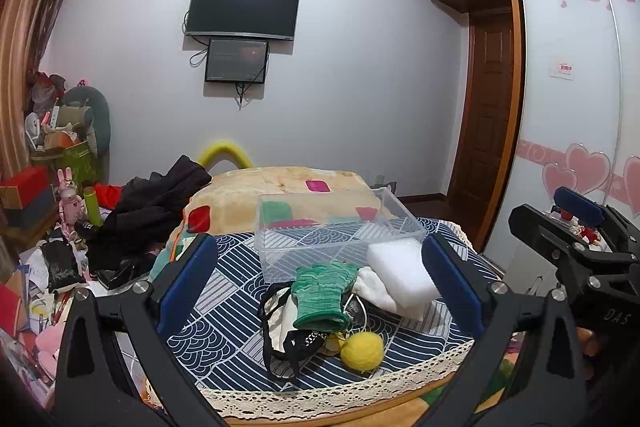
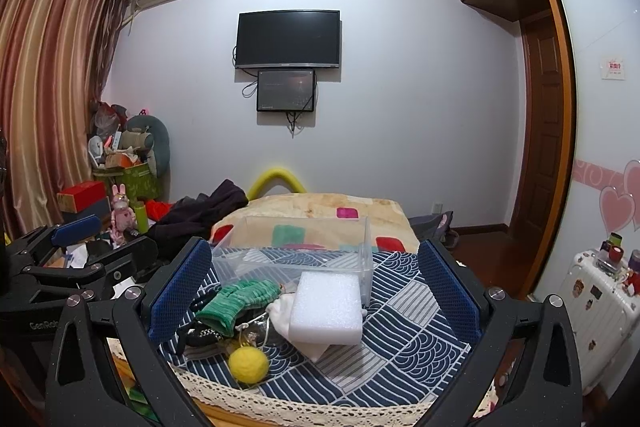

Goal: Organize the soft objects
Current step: 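Grasp the green knit glove with the left tool while the right tool grasps the white foam block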

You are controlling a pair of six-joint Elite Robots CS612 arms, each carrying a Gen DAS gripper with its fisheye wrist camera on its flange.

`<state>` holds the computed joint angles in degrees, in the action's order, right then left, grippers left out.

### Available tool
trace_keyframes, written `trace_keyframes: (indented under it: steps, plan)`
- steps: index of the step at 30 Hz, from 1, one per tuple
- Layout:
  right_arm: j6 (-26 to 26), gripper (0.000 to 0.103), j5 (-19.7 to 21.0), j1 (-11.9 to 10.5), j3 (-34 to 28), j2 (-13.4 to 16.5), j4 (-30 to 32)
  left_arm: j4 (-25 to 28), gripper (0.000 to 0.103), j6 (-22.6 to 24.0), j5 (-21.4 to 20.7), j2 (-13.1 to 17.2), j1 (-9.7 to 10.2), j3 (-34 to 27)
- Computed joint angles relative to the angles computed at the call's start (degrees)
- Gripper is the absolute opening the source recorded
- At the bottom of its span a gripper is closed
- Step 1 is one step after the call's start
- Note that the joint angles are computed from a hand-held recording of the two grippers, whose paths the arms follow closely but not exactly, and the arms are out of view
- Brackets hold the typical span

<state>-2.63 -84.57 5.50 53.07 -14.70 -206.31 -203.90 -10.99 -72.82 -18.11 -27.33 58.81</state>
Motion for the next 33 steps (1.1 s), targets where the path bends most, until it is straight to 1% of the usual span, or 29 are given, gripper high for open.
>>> trace_keyframes:
  steps: [15, 18, 20, 23, 27, 28, 29, 33]
  plan:
    - [0.0, 0.103, 0.0, 0.0, -0.1, 0.1, 0.3, 0.4, 0.103, -0.3, -0.1, 0.0, 0.09, 0.1]
    - [0.1, 0.103, 0.0, 0.0, -0.5, 0.3, 1.1, 1.8, 0.103, -0.4, 0.2, 0.3, 0.22, -0.6]
    - [0.1, 0.103, 0.0, 0.0, -1.0, 0.6, 2.3, 3.7, 0.103, -0.8, 0.2, 0.8, 0.38, -1.5]
    - [0.0, 0.103, 0.0, -0.2, -2.0, 1.1, 4.4, 7.7, 0.103, -1.6, -0.8, 1.6, 0.87, -3.1]
    - [-0.1, 0.103, -0.4, -0.3, -4.4, 2.4, 9.4, 15.5, 0.103, -3.2, -1.4, 3.3, 1.48, -6.3]
    - [-0.2, 0.103, -0.3, -0.3, -4.9, 2.6, 10.4, 17.8, 0.103, -3.9, -2.1, 3.9, 1.70, -7.6]
    - [-0.2, 0.103, -0.3, -0.4, -5.5, 2.9, 11.6, 19.1, 0.103, -4.3, -2.6, 4.2, 1.83, -8.2]
    - [-0.4, 0.103, -0.2, -0.4, -9.0, 4.6, 17.8, 24.6, 0.103, -6.5, -7.8, 6.6, 2.78, -13.4]
